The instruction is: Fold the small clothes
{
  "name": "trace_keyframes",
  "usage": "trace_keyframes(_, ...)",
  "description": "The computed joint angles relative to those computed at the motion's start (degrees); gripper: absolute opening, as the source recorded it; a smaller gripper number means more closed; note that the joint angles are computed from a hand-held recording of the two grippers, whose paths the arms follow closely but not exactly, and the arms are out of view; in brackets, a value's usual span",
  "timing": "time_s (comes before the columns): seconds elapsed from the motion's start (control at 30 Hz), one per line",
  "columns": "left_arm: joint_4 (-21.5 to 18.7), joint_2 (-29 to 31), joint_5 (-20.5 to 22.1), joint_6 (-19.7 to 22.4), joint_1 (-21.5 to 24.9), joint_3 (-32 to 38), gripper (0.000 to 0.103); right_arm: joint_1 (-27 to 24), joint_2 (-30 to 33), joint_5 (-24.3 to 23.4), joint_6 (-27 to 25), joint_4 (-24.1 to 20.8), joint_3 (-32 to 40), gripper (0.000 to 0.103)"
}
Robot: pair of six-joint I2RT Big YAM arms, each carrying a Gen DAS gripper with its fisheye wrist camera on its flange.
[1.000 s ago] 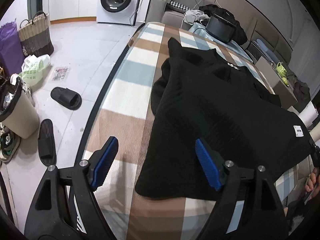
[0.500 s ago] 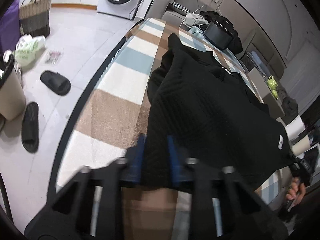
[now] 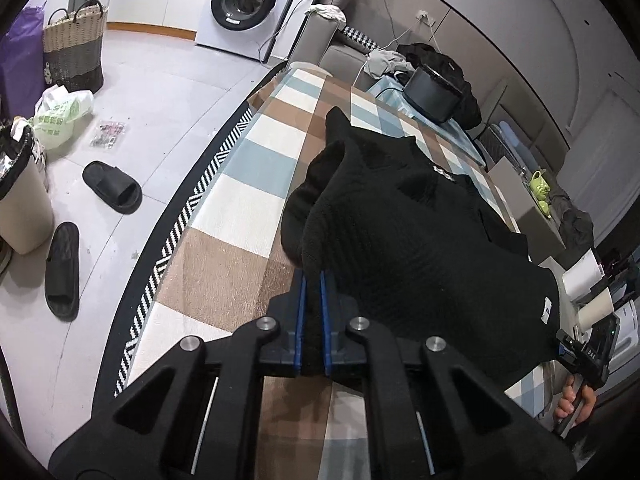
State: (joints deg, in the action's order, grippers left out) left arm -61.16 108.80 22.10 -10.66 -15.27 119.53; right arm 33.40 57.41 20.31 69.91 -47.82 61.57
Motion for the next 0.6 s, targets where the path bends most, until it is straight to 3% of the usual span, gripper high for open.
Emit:
trace_keyframes(0.07, -0.7, 0.6, 0.1, -1.1, -0.2, 1.0, 0.004, 0.0, -0.2, -0.3, -0.4, 0.4, -0.6, 0.054)
trace_keyframes(0.2, 0.0, 0.6, 0.7, -3.7, -0.1, 1.2, 0.004, -0.5, 0.7, -1.8, -2.9, -1.5, 0.3, 0.007)
trace_keyframes(0.3, 1.3, 0.3, 1.6, -5.4, 0.0, 2.0, 0.004, 0.8, -0.2, 0.1, -8.5, 1.9, 0.8, 0.006)
trace_keyframes(0.4, 2.2, 0.8, 2.2, -5.3, -0.1, 4.4, 0.004, 0.4, -1.2, 1.7, -9.8, 3.9, 1.8, 0.006)
trace_keyframes(0.47, 1.8, 2.4, 2.5, -4.9, -0.2, 8.2, 0.003, -0.5, -1.5, 3.2, -10.1, 5.7, 2.6, 0.006)
trace_keyframes(0.6, -1.0, 9.0, 2.8, -4.4, -0.3, 21.2, 0.001, -3.6, 0.8, 5.5, -9.9, 4.8, 7.2, 0.006)
